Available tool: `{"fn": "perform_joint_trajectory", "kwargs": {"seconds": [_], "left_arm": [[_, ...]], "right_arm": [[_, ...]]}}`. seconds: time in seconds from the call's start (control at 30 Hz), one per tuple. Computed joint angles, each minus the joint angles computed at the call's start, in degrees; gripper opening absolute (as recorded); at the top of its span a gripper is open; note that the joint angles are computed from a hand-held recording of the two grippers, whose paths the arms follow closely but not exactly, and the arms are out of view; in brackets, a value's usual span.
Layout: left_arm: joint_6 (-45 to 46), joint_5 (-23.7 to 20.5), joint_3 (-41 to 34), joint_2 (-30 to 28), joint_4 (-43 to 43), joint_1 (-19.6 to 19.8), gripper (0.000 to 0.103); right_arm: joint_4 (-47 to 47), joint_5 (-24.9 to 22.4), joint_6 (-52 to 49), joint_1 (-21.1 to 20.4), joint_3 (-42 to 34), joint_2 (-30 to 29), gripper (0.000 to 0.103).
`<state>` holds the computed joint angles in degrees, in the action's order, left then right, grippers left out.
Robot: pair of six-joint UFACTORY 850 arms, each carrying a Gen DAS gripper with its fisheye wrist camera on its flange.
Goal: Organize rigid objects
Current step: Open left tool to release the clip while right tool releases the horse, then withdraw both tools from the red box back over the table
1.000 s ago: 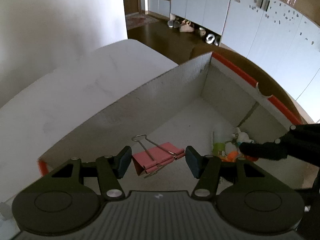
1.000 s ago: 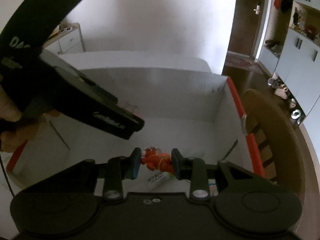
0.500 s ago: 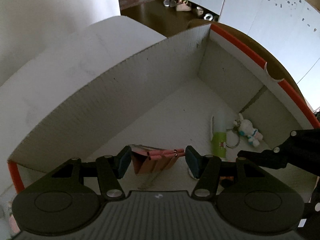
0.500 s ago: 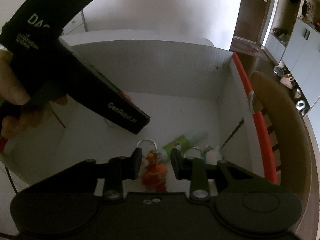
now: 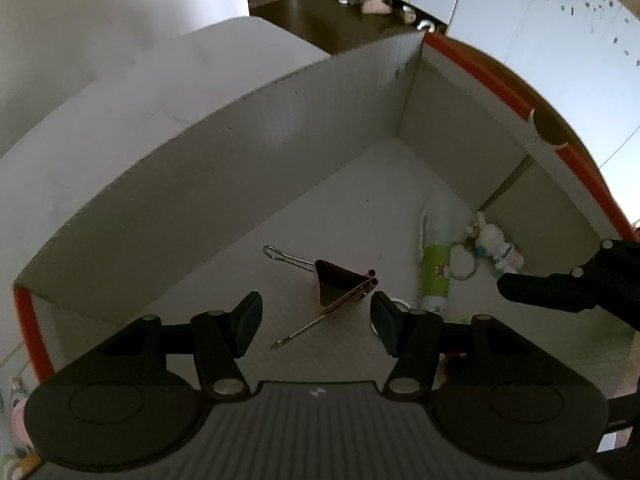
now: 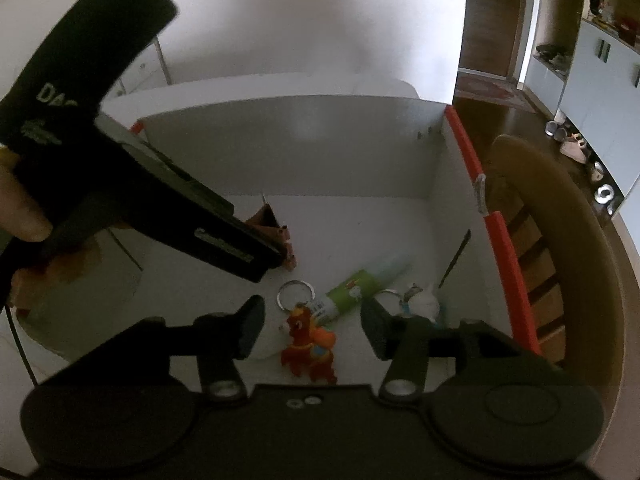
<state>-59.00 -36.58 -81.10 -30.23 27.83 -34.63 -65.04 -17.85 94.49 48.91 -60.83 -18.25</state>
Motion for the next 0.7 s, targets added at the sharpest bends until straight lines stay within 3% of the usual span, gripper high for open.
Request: {"fn": "perform_joint_trajectory", "kwargs": {"seconds": [0.7], "left_arm": [[-17.35, 2.76, 7.97, 9.76, 14.94, -4.89, 0.059]], "right_arm": [[-8.97, -2.32, 12.02, 2.08, 3.37, 6.09, 0.078]]}}
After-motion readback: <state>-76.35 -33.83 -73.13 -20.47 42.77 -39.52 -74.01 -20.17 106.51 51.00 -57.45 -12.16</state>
